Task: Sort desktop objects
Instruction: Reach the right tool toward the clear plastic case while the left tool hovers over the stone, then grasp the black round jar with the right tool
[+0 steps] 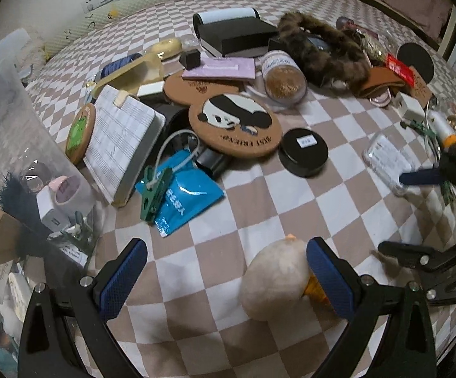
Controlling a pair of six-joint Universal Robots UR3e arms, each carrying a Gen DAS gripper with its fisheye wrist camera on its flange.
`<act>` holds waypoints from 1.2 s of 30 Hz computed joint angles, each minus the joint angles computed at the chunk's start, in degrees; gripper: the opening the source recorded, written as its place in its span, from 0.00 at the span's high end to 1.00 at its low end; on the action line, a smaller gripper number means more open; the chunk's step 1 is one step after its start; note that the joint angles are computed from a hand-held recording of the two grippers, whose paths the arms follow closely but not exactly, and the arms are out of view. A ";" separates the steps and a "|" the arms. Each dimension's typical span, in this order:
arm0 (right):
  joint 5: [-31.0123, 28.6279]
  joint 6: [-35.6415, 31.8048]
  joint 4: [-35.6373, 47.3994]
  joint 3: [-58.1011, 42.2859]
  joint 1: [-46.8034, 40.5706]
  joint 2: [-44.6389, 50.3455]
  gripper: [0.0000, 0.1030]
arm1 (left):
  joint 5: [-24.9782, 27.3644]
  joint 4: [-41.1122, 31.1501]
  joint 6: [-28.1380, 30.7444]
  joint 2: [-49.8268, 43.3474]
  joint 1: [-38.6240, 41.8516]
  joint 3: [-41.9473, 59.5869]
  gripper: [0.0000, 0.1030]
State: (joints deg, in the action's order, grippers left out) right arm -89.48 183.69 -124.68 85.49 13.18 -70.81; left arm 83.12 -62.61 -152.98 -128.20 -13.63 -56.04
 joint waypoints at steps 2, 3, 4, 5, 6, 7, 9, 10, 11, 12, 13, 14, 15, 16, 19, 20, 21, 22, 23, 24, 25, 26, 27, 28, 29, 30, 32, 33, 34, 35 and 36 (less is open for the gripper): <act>-2.14 1.56 -1.21 -2.09 0.18 0.86 0.25 | 0.79 0.12 0.41 0.20 -0.36 -0.92 0.02; -3.22 2.70 -1.77 -2.96 -0.33 1.33 0.25 | 1.03 0.04 0.72 0.33 -0.50 -1.42 0.02; -4.29 4.59 -2.68 -2.59 -1.27 1.08 0.25 | 1.16 -0.07 0.98 0.43 -0.59 -1.81 0.02; -4.76 5.85 -3.79 -0.06 -2.70 -0.74 0.25 | 1.25 -0.44 1.42 0.48 -0.74 -2.19 0.02; -5.84 8.63 -4.59 0.07 -4.22 -0.33 0.25 | 1.26 -0.83 1.82 0.44 -0.84 -2.39 0.02; -6.27 10.61 -4.57 0.21 -5.12 -0.34 0.25 | 1.63 -1.03 2.24 0.41 -1.09 -2.66 0.02; -5.40 14.71 -4.20 1.88 -8.00 -1.28 0.25 | 3.26 0.77 3.23 0.43 -1.95 -4.23 0.02; -5.03 16.27 -4.14 0.75 -8.46 -0.06 0.25 | 3.80 1.77 3.75 0.45 -2.21 -4.89 0.02; -4.46 17.29 -4.06 1.27 -9.32 -0.25 0.25 | 4.64 2.69 4.36 0.38 -2.50 -5.56 0.02; -3.26 17.82 -4.25 1.92 -10.69 -0.25 0.25 | 4.65 2.95 4.65 0.38 -2.44 -5.85 0.02; -1.64 18.26 -5.22 3.87 -11.99 -0.86 0.25 | 4.32 2.26 4.63 0.29 -2.14 -5.48 0.02; -0.24 18.48 -6.21 5.07 -12.82 -0.89 0.25 | 4.04 1.31 4.55 0.13 -1.85 -4.84 0.02; 2.21 18.60 -7.20 6.63 -13.83 -1.18 0.25 | 4.01 0.48 4.50 -0.04 -1.65 -4.25 0.01; 3.48 18.55 -7.67 7.25 -14.23 -1.22 0.25 | 4.26 0.25 4.74 -0.08 -1.46 -4.16 0.01; 6.21 19.16 -7.65 7.03 -13.19 -0.31 0.25 | 5.79 1.34 5.56 -0.05 -1.45 -4.85 0.00; 5.83 18.97 -6.81 6.15 -12.08 -0.11 0.25 | 6.62 1.59 5.61 -0.20 -1.46 -4.86 0.00; 5.82 18.16 -5.71 3.98 -11.00 1.28 0.25 | 7.36 1.94 5.56 -0.34 -1.46 -4.86 0.00; 6.49 16.92 -4.65 3.05 -10.15 1.47 0.25 | 7.80 2.36 5.49 -0.39 -1.42 -4.96 0.00; 7.24 15.60 -3.45 1.21 -9.37 2.44 0.25 | 8.17 2.65 5.35 -0.44 -1.25 -4.92 0.00; 7.66 14.27 -1.66 -0.64 -8.30 2.96 0.25 | 8.26 2.75 5.20 -0.48 -0.99 -4.86 0.00; 6.84 12.78 0.40 -3.66 -6.73 4.24 0.25 | 8.19 2.30 4.92 -0.64 -0.69 -4.21 0.00; 4.45 12.28 1.21 -6.19 -4.95 5.46 0.25 | 7.84 1.67 4.44 -0.67 -0.22 -3.49 0.00; 0.82 12.41 1.55 -9.56 -2.96 7.25 0.25 | 7.43 0.96 3.96 -0.79 0.20 -2.57 0.00; -2.15 13.01 1.43 -12.00 -1.57 8.40 0.25 | 7.02 0.42 3.32 -0.84 0.62 -1.80 0.00; -3.81 14.04 0.68 -14.36 -0.88 9.48 0.25 | 6.73 0.10 2.59 -0.94 0.94 -0.95 0.00; -3.98 14.83 -0.05 -15.32 -0.86 9.92 0.25 | 6.59 0.27 2.10 -0.84 1.22 -0.68 0.00; -3.35 17.29 -0.93 -19.15 -1.39 12.10 0.26 | 6.04 0.39 1.24 -0.89 1.69 0.00 0.00; -3.03 18.79 -0.29 -22.56 -1.74 14.22 0.28 | 5.19 -0.53 0.87 -1.25 2.18 1.11 0.00; -3.13 19.79 0.32 -24.94 -1.85 15.88 0.30 | 4.34 -1.50 0.65 -1.68 2.61 2.27 0.00; -2.92 20.72 0.59 -25.85 -2.11 16.55 0.41 | 2.98 -2.60 0.33 -2.09 3.18 3.46 0.01; -1.34 21.81 0.75 -26.77 -3.10 17.57 0.48 | 2.14 -4.19 -0.17 -2.90 3.30 5.66 0.01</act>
State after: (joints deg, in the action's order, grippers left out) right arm -90.82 205.50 -123.94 58.72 10.08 -53.24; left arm 85.26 -66.80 -153.15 -131.10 -10.32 -50.38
